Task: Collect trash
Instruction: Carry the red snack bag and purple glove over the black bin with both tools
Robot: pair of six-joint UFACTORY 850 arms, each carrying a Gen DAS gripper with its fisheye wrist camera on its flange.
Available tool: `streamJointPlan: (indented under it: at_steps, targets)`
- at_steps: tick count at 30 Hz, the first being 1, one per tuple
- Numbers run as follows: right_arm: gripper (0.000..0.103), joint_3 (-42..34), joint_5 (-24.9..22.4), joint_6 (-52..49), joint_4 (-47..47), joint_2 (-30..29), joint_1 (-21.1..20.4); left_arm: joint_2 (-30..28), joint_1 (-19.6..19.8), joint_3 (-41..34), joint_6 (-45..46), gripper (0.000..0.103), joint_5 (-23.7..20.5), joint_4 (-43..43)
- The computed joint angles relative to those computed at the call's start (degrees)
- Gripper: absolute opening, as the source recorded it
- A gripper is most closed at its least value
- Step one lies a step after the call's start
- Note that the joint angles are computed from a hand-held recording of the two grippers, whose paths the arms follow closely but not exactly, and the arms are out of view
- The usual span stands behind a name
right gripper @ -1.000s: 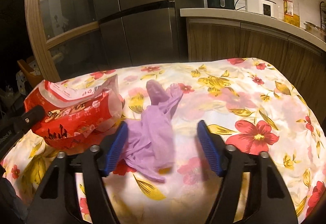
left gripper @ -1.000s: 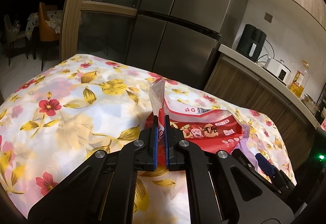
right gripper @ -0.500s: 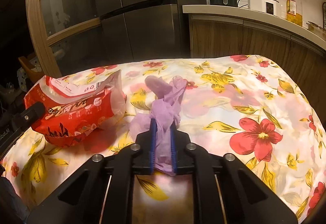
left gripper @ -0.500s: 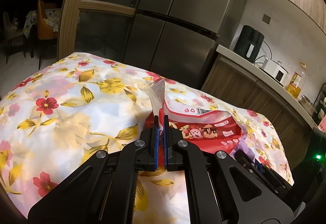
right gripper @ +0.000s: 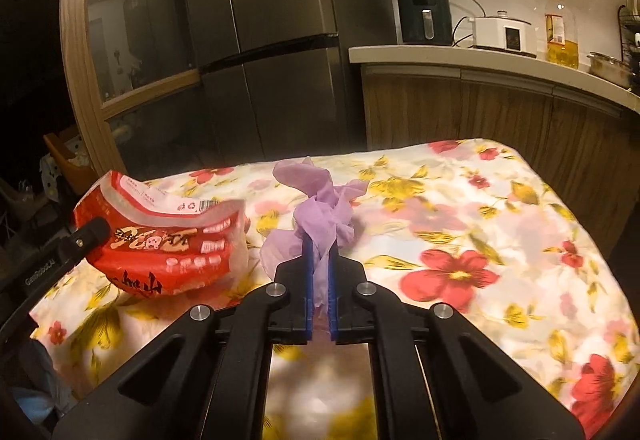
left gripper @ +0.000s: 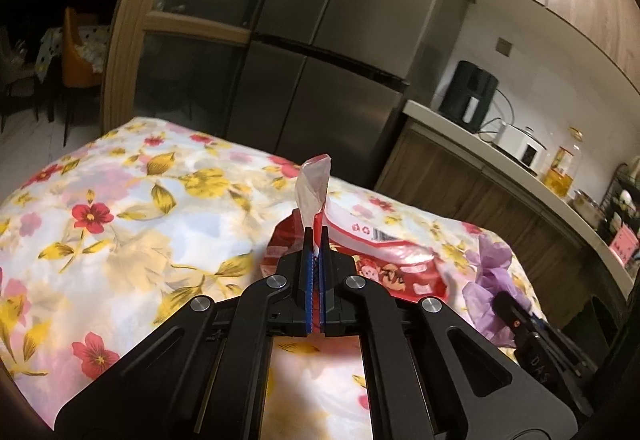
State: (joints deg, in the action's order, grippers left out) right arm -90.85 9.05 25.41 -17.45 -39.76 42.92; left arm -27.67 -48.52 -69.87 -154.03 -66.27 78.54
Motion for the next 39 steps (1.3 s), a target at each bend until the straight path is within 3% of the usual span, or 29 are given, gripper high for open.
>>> streamJointPlan:
  at_steps: [11, 20, 34, 39]
  targets:
    - [0.006, 9.3, 6.4, 1.8, -1.6, 7.8, -3.2, -1.8, -3.1, -5.8, 5.6, 0.0, -3.5, 0.1]
    - [0.006, 14.7, 9.1, -0.6, 1.1, 12.4, -6.4, -6.9, -4.5, -15.0, 11.4, 0.0, -2.4, 0.4]
    - [0.006, 20.5, 12.4, -2.4, 4.1, 17.6, -13.3, -19.2, -5.2, -36.7, 24.4, 0.0, 1.4, 1.7]
    - [0.005, 21.8, 13.2, -3.1, 5.2, 18.6, -16.6, -26.6, -5.2, -49.4, 31.8, 0.0, 3.6, 0.6]
